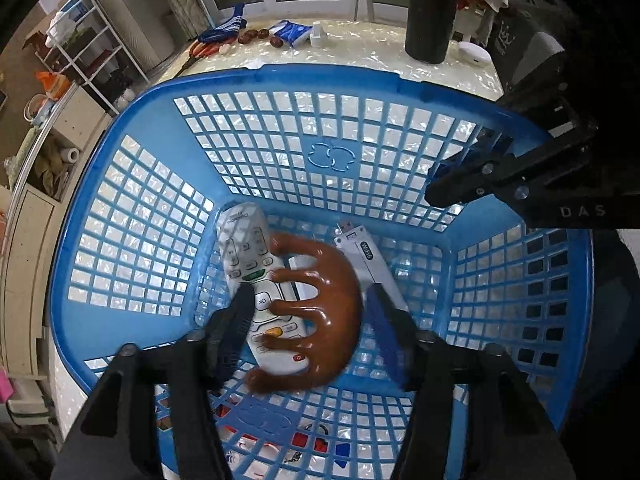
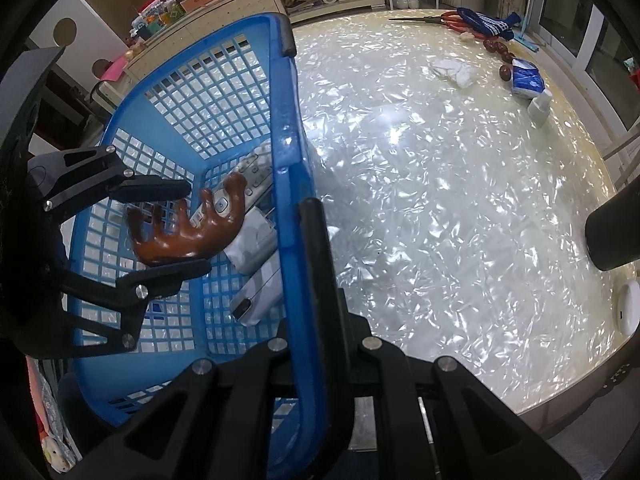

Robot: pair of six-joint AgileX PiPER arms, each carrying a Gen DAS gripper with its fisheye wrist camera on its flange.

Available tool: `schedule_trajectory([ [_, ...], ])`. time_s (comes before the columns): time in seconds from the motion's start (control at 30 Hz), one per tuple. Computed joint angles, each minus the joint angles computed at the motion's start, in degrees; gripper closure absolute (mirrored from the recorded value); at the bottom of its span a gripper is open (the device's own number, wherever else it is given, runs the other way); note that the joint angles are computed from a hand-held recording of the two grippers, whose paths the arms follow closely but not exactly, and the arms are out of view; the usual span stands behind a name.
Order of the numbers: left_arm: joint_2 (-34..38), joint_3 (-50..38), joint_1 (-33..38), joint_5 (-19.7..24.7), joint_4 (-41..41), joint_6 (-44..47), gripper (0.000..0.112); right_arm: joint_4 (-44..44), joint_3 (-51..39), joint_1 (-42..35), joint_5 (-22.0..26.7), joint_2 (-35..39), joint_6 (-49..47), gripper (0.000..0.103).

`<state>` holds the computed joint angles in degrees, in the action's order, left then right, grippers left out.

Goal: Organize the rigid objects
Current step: 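Open the left gripper, withdraw, and grasp the white earbud case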

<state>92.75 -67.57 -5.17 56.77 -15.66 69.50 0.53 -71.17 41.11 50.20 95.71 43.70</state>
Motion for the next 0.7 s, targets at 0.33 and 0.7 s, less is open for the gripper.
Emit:
schedule_trajectory([
  [0.33, -1.7, -2.4, 1.5, 1.8, -0.4, 0.3, 0.02, -0.1, 0.6, 0.1, -0.2, -0.8, 0.3, 0.096],
  [0.7, -7.6, -9.0, 11.6, 9.6, -1.9, 5.2, 0.013, -0.2, 0.5, 0.3, 0.0, -1.1, 0.5, 0.096],
])
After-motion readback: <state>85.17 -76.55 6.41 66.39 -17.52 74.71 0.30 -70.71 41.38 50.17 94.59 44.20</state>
